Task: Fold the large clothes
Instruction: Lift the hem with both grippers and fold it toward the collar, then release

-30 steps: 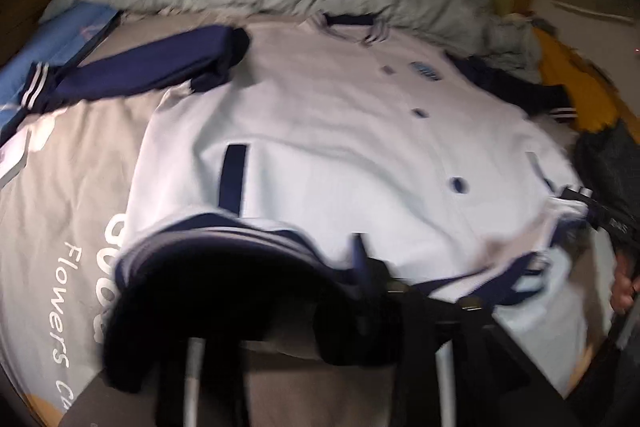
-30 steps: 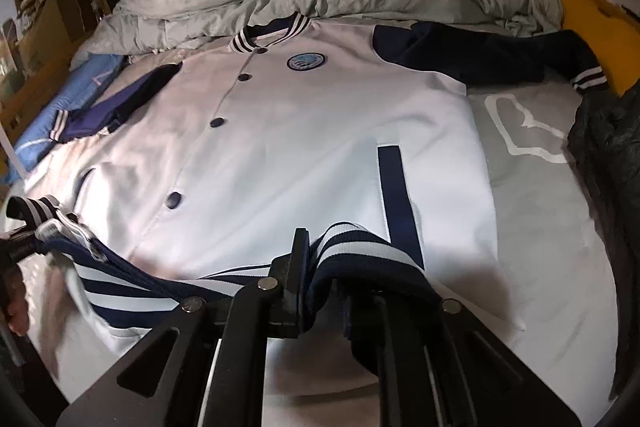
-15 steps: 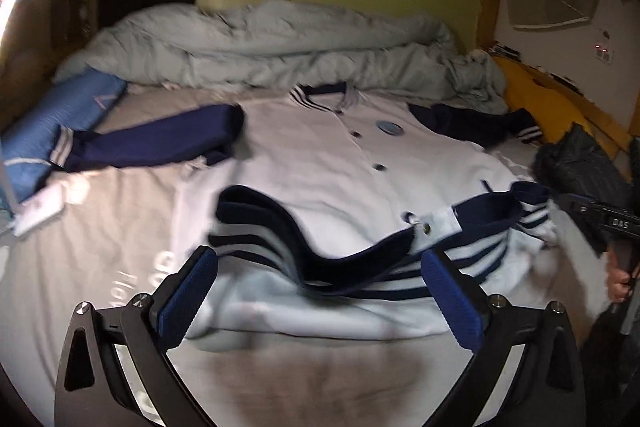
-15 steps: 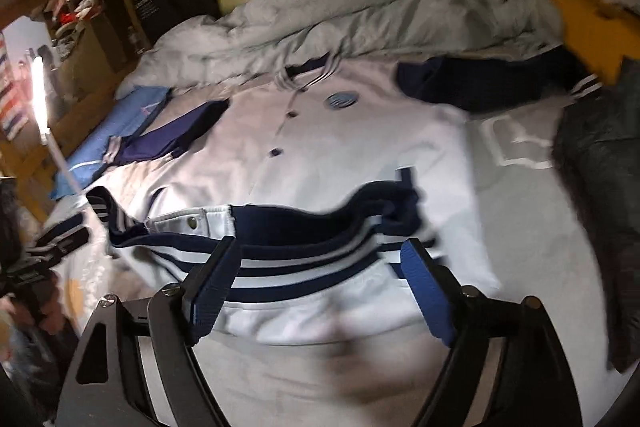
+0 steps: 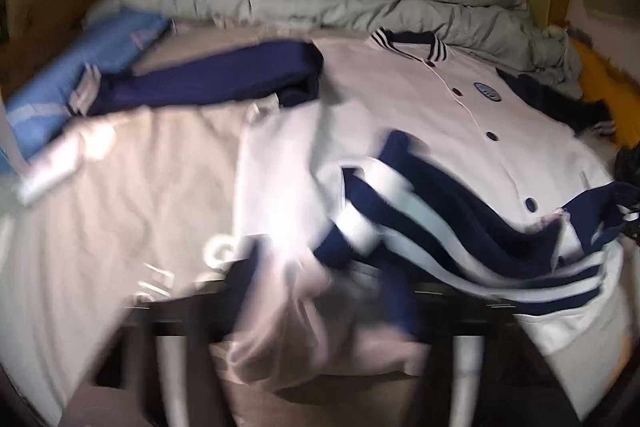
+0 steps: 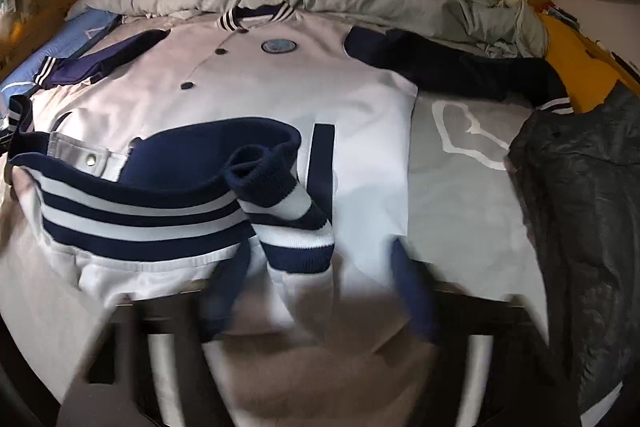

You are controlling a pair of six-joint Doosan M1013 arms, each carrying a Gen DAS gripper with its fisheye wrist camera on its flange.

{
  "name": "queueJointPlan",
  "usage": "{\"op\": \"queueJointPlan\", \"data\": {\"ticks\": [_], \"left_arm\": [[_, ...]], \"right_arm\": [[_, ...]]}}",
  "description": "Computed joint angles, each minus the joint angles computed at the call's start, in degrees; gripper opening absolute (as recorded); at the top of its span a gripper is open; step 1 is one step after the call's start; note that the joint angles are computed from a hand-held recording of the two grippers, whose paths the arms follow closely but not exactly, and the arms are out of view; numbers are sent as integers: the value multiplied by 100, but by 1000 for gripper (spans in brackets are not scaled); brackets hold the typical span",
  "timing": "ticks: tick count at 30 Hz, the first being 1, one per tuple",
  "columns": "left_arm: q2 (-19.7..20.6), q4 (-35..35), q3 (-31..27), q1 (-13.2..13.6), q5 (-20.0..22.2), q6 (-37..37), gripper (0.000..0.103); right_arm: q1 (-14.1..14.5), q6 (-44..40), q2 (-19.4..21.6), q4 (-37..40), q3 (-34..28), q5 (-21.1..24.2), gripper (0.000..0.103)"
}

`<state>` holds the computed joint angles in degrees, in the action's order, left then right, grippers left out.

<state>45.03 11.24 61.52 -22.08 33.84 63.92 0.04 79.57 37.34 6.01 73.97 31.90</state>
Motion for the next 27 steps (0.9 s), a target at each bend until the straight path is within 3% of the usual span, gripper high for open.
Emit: {"op": "queueJointPlan", "data": {"ticks": [2,4,6,8,10,13,15,17,20,21,23,24,25,27], "left_arm": [[-120,-322,203,56,-327,0,12],[-293,5,450,39,-723,-318,10],[-420,289,580,18,-909,-631,10],[-444,714,549,-1,-824,-1132,10],[-321,751,363,14,-562,-1052,11],[23,214,-51,52,3,-388,11],[174,422,-179,12,215,-432,12],[190,809,-132,-44,149,-576,12],[113,1181,-24,-102,72,-894,15],[88,1255,15,-112,14,-981,16],[-28,1598,184,-157,-121,-1399,26],[-104,1790,294,-171,-230,-1657,42],[-179,2018,411,-184,-351,-1943,66],[-337,2847,664,-239,-554,-2849,81]], "right_arm": [[-5,637,-109,-319,136,-471,8],[-35,779,-275,-349,343,-1055,8],[-85,352,-344,113,344,-1146,8],[-55,641,-308,-468,227,-1146,8],[-22,988,-159,-893,-22,-878,8],[-141,824,347,-230,-723,304,8],[-216,795,600,55,-994,822,9],[-218,813,649,-63,-1000,801,14],[-179,1078,480,-490,-741,420,30],[-181,1167,416,-553,-642,320,31],[-198,1197,293,-481,-457,158,32],[-203,1212,221,-445,-348,39,34],[-198,1286,149,-509,-249,-85,36],[-168,1531,-24,-797,1,-453,38]]}}
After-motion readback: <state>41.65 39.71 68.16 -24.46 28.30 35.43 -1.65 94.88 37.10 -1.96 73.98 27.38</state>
